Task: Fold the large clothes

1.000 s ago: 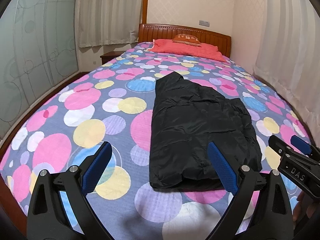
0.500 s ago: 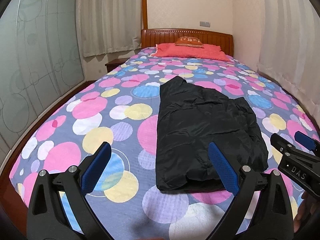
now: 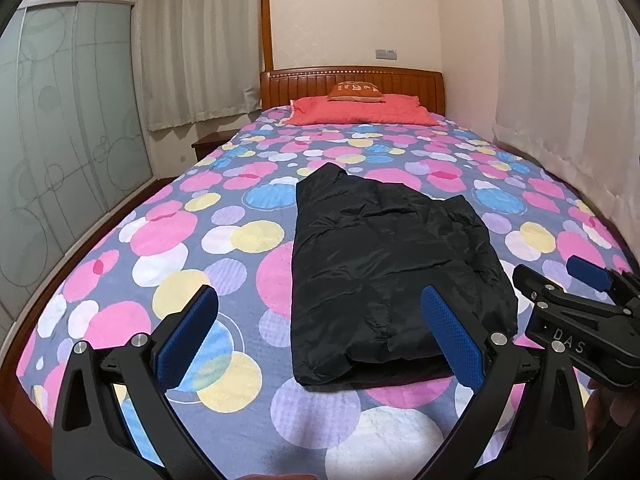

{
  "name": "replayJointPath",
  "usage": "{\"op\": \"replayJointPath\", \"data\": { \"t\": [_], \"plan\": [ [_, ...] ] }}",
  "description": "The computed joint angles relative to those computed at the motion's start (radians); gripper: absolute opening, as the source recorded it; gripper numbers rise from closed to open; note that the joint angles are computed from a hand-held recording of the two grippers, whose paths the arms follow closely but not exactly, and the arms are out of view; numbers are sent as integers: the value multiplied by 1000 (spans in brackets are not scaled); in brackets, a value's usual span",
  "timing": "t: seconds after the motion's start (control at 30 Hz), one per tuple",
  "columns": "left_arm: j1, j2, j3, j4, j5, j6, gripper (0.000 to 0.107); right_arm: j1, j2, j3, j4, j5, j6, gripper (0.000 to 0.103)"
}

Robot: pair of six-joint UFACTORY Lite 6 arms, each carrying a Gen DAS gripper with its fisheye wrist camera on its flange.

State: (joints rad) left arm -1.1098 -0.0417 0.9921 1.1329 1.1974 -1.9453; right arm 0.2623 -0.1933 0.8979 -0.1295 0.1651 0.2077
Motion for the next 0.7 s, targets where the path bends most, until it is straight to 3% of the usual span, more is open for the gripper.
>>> {"op": "replayJointPath", "data": {
  "t": [0.47, 0.53, 0.7],
  "plan": [
    [11, -27, -33, 3, -25, -40, 101, -2, 8, 2, -9, -7, 8, 76],
    [16, -32, -39, 4, -36, -49, 101, 2, 3, 1, -23, -6, 19, 85],
    [30, -36, -51, 2, -58, -63, 101, 44, -28, -23, -272, -7, 262, 86]
  ]
}}
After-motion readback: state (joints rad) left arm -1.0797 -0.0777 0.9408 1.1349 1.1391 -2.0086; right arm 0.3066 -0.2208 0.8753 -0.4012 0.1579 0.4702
